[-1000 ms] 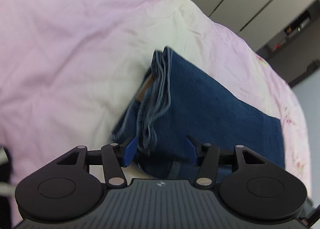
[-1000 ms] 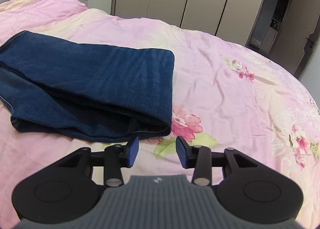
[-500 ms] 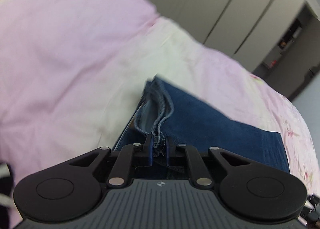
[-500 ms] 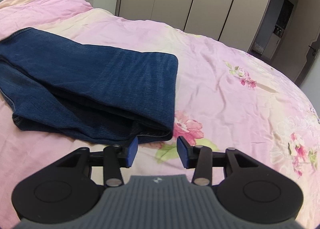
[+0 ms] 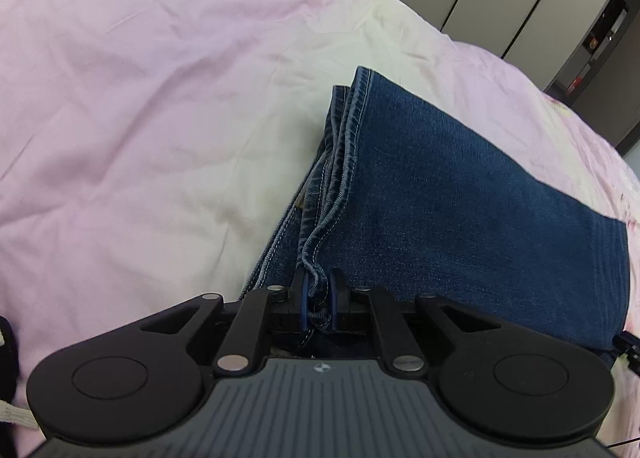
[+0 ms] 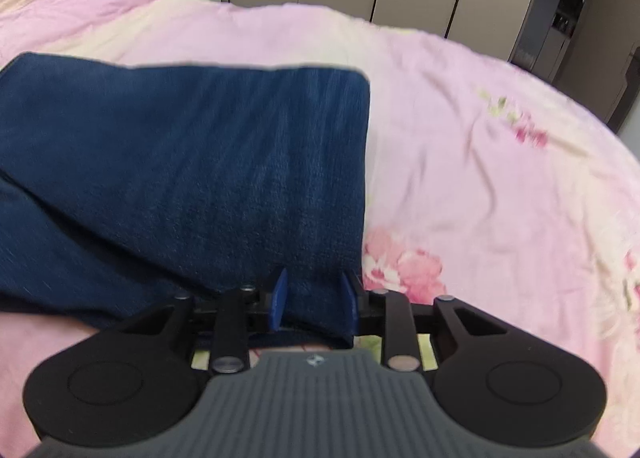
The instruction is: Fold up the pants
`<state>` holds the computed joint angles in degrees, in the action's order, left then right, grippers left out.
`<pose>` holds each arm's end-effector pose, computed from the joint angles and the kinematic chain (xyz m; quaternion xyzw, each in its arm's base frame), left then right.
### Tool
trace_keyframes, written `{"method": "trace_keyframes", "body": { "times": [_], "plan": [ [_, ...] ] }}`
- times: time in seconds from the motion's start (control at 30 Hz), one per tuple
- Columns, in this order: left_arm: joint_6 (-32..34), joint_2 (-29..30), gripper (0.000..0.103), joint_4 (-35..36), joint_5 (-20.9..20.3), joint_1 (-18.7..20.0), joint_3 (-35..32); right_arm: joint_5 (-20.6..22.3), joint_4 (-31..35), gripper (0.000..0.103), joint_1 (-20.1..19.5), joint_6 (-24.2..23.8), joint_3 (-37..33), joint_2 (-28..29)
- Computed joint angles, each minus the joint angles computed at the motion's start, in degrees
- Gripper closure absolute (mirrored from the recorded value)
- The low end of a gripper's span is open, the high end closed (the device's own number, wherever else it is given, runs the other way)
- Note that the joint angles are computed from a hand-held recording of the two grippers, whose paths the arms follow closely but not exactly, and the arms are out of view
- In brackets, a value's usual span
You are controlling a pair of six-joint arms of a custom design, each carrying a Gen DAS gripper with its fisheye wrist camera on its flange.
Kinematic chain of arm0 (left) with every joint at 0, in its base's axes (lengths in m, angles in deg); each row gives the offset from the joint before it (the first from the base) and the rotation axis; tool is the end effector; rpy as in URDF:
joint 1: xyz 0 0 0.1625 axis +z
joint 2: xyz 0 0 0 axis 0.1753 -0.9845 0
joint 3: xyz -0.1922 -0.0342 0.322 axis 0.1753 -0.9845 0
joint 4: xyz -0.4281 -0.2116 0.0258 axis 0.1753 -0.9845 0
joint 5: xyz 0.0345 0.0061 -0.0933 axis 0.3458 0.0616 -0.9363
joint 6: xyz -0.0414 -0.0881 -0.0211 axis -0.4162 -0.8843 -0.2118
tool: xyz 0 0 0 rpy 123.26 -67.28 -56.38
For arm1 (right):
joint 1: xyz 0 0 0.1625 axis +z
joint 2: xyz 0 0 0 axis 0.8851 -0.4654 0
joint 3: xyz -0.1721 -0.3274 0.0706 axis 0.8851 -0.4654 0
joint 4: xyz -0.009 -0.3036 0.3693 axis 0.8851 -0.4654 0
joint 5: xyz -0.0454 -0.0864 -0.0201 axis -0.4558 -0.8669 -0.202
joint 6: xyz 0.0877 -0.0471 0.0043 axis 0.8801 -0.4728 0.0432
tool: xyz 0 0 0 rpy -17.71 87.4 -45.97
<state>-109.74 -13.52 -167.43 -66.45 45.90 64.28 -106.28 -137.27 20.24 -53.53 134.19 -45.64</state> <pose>-0.1133 -0.5615 0.1444 -0.1886 0.8415 -0.3881 0.3250 0.0146 -0.7302 0.1957 0.4267 -0.8399 0.1850 0.2797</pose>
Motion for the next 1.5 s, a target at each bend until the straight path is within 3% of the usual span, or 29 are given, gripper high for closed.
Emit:
{"method": "trace_keyframes", "body": {
  "times": [0.17, 0.27, 0.47, 0.67, 0.8, 0.9, 1.0, 1.13, 1.2, 1.3, 1.4, 1.5],
  "plan": [
    [-3.6, -1.7, 0.08, 12.9, 2.6, -2.1, -2.2, -2.1, 4.0, 0.079, 0.9, 1.3, -1.8, -0.2],
    [-1.1, -3.7, 0.08, 12.4, 4.6, -3.7, -1.8, -0.8, 6.8, 0.079, 1.6, 1.3, -2.7, -1.6],
    [15.4, 1.5, 0.08, 1.4, 9.3, -2.9, -7.5, 0.7, 8.0, 0.082, 4.7, 0.6, -8.2, 1.8],
    [33.8, 11.7, 0.08, -14.2, 8.2, 1.9, -14.8, 0.5, 13.2, 0.088, 6.4, 8.7, -21.6, 12.0],
    [32.5, 14.7, 0.088, -13.9, 6.5, 5.0, -17.4, -2.0, 15.0, 0.09, 6.8, 11.0, -29.9, 18.9],
    [32.0, 15.2, 0.089, -13.6, 4.9, 6.7, -17.5, -6.0, 16.9, 0.096, 6.3, 12.9, -35.0, 23.3],
    [31.0, 14.9, 0.089, -13.9, 3.4, 7.6, -17.1, -6.3, 18.3, 0.097, 5.5, 12.5, -36.7, 24.9],
    [26.6, 14.2, 0.089, -5.0, 6.5, 5.8, -17.9, -6.3, 18.1, 0.096, 5.5, 13.1, -36.6, 24.9],
    [30.9, 14.1, 0.089, -6.5, 6.6, 4.1, -17.6, -5.9, 18.3, 0.085, 5.7, 13.6, -35.7, 23.7],
    [44.3, 14.3, 0.089, -13.1, 2.2, 1.3, -16.5, -3.3, 20.6, 0.035, 5.5, 15.8, -33.8, 20.6],
    [50.4, 15.3, 0.089, -9.0, -4.2, -0.6, -18.3, -2.1, 24.3, 0.033, 4.9, 18.5, -31.3, 16.8],
    [56.1, 18.1, 0.089, -7.4, -9.6, -1.6, -20.6, -1.2, 30.9, 0.034, 3.7, 24.8, -30.6, 14.2]
  ]
}}
